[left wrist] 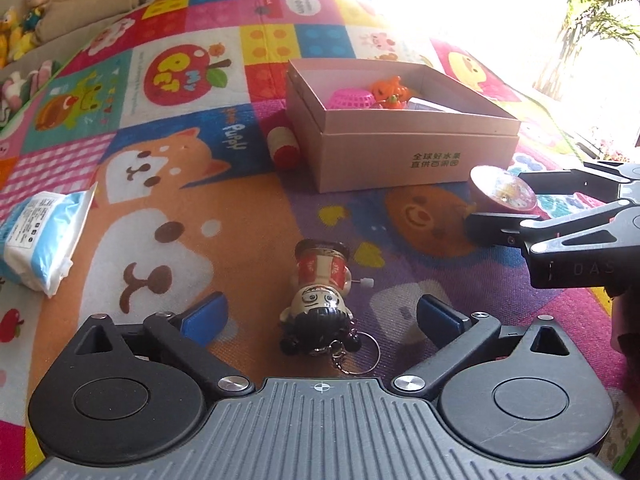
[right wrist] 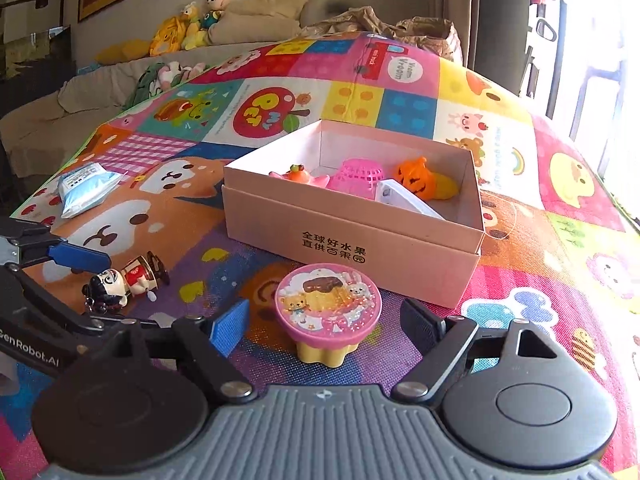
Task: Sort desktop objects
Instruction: 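Grasp and lift the cupcake toy with the right tool while the left tool holds the doll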
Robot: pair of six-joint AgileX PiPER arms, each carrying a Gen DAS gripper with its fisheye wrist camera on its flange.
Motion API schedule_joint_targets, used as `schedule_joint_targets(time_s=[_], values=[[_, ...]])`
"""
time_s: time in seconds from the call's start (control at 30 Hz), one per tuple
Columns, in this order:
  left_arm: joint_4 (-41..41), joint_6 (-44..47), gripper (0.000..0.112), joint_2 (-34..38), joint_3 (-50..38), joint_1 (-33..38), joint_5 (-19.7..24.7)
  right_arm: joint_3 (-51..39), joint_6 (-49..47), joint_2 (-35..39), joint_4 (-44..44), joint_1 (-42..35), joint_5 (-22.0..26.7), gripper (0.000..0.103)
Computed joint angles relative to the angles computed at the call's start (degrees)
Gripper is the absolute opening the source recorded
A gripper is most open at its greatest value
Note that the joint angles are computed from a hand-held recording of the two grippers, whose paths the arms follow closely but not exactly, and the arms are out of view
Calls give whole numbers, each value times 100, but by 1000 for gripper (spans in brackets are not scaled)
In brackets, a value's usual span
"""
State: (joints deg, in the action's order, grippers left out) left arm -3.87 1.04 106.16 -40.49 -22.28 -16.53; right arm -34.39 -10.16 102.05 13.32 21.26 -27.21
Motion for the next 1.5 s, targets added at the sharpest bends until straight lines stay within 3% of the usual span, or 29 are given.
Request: schedule_joint_targets(time_s=[0.07,0.27,0.47,0.63,0.8,0.93,1.07,1.17,1.33,1.5], values=[[-822,771,103,40,34,-171,-127,-35,153,59,-126,-51,32,83],[-1750,1497,103,26,-76,-300,73,12,671,85,-546,-199,143,85],[-1985,1611,103,46,-50,-368,-28,-133,396,81,-74,-198,756,90],[-1717,1355,103,40,-15,-335,-62,-260,186,152,189,-173,946,101],[-1434,1071,103,33,28,-299,-136,-281,58,170,308,-143,964,103],[-313,-12,103,4,15,-146,-119,-283,85,178,278,-149,951,103],[-888,575,81,43,-90,-247,-144,-278,108,173,253,-156,939,103],[-822,481,69,25,-119,-199,-114,-227,-77,138,463,-110,807,103],[-491,250,49,-26,-56,-141,-145,-59,-425,31,582,88,283,89],[-249,25,48,-49,-31,-91,-140,-389,-785,111,884,108,571,61]])
